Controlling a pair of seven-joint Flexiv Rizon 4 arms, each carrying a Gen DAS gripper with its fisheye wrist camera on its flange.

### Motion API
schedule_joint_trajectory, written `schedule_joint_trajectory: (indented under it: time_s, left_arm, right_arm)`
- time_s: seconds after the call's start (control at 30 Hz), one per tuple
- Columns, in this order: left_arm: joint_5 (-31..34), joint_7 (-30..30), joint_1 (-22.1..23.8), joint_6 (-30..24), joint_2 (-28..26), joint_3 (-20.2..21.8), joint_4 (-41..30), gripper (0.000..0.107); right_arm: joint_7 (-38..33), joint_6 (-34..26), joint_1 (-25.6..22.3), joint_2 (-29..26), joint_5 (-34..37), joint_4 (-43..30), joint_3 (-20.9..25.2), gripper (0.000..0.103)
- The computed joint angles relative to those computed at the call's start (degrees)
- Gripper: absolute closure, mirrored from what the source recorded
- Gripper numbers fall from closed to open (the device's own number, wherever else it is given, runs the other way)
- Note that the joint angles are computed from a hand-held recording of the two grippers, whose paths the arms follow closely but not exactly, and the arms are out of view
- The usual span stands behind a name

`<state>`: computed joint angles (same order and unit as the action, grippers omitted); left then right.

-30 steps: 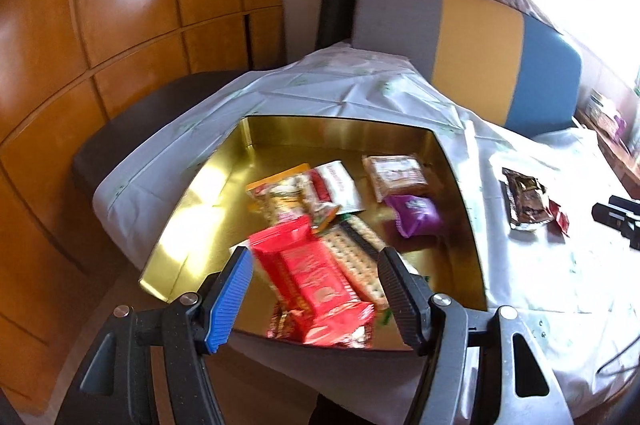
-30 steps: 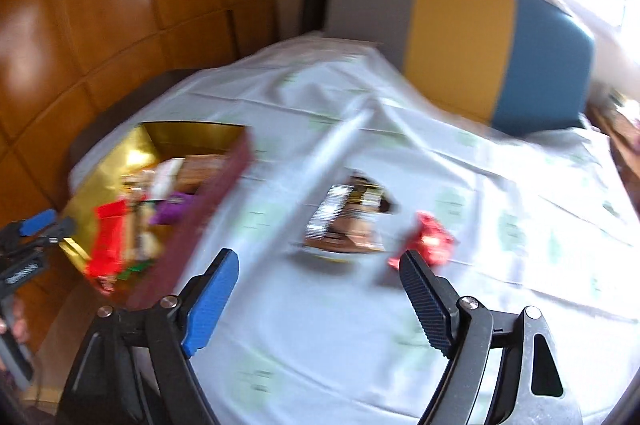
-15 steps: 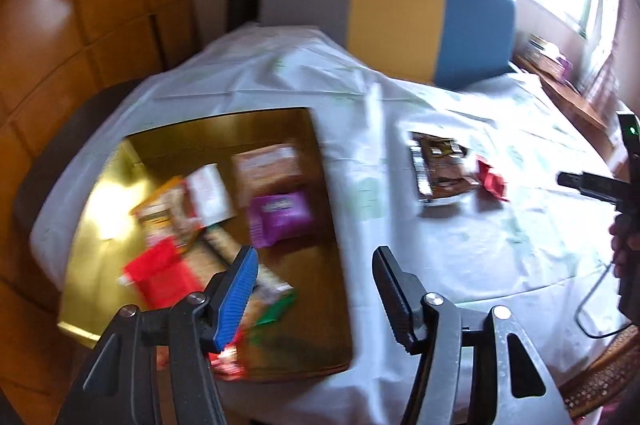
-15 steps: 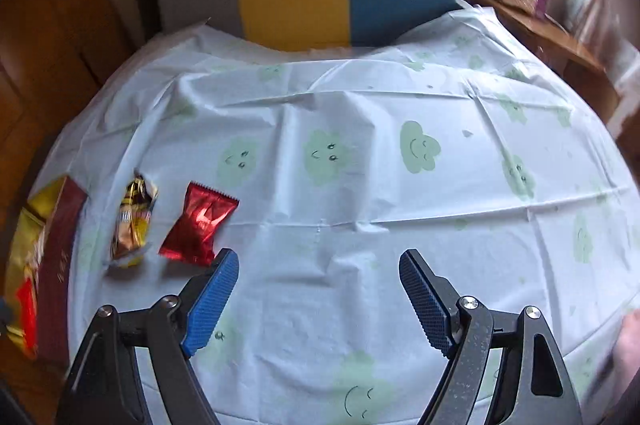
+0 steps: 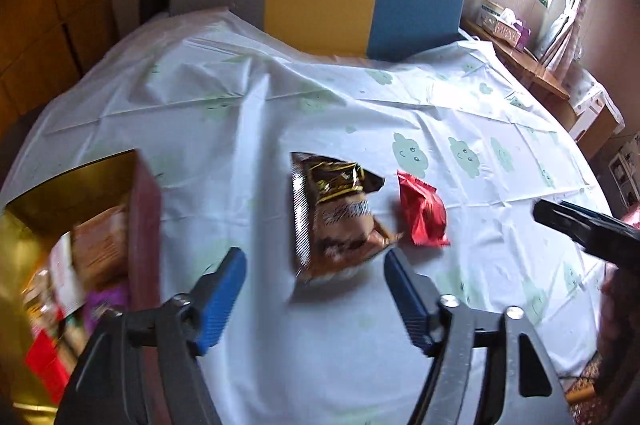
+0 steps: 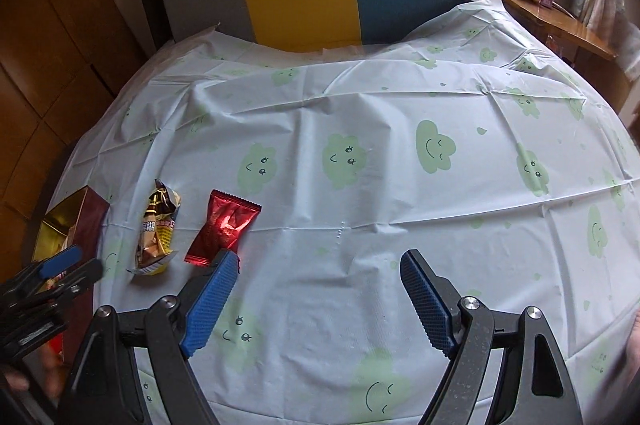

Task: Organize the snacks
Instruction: 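Grasp the brown black-sesame bag with the left tool, then grasp the small red foil candy with the right tool while the left tool holds the sesame bag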

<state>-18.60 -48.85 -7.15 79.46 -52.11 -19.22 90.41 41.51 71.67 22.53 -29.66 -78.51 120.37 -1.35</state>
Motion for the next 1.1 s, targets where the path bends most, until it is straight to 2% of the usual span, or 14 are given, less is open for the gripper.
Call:
schedule_joint_trajectory:
  time_s: [0.17,0.37,0.43,0.47,0.5,0.63,0.9,1.0,1.03,1.1]
  left_arm:
    - [0.0,-3.6,-4.8,-5.7,-4.9,4.4,-8.9,0.026]
    - [0.7,-8.4,-8.0,-11.1,-9.7,8.0,-17.6,0.026]
    - [1.3,-9.2,-8.4,-13.6,-10.6,8.4,-19.0,0.033]
    - [2.2,-9.4,-8.9,-11.1,-10.2,9.0,-18.0,0.053]
    - [2.8,-8.5,-8.5,-8.5,-9.7,8.1,-16.5,0.064]
    - [3.1,-5.5,-5.7,-6.7,-6.8,4.7,-10.4,0.067]
    - [5.8,2.0,3.0,8.4,0.3,-3.3,10.8,0.067]
    - [9.2,3.5,7.7,15.9,0.2,-7.6,16.7,0.067]
    - [9.7,2.9,7.7,16.3,0.9,-7.3,18.0,0.067]
    - [12.6,2.3,11.4,19.8,-0.6,-10.6,19.9,0.066]
  right_arm:
    - [1.3,1.3,-0.5,0.0,-1.4,0.0,-0.3,0.018]
    - [-0.3,1.0,-0.6,-0.3,-0.4,-0.4,0.1,0.018]
    - [-1.4,0.2,-0.3,-0.2,0.7,-0.3,0.2,0.018]
    - [-1.6,0.0,-0.1,-0.1,0.8,-0.2,0.1,0.018]
    - [-2.0,-0.5,0.0,-0.1,1.4,-0.2,0.2,0.018]
    - [-3.7,-1.1,0.5,-0.2,2.8,-0.2,0.2,0.018]
    - [-8.6,-1.9,1.9,-1.0,8.1,-0.5,0.2,0.018]
    - [-10.5,-2.3,2.9,-1.3,10.1,-0.6,-0.1,0.018]
    - [-10.8,-2.3,3.2,-1.4,10.5,-0.7,-0.3,0.018]
    - [-11.1,-1.7,3.7,-1.8,10.9,-0.8,-0.8,0.018]
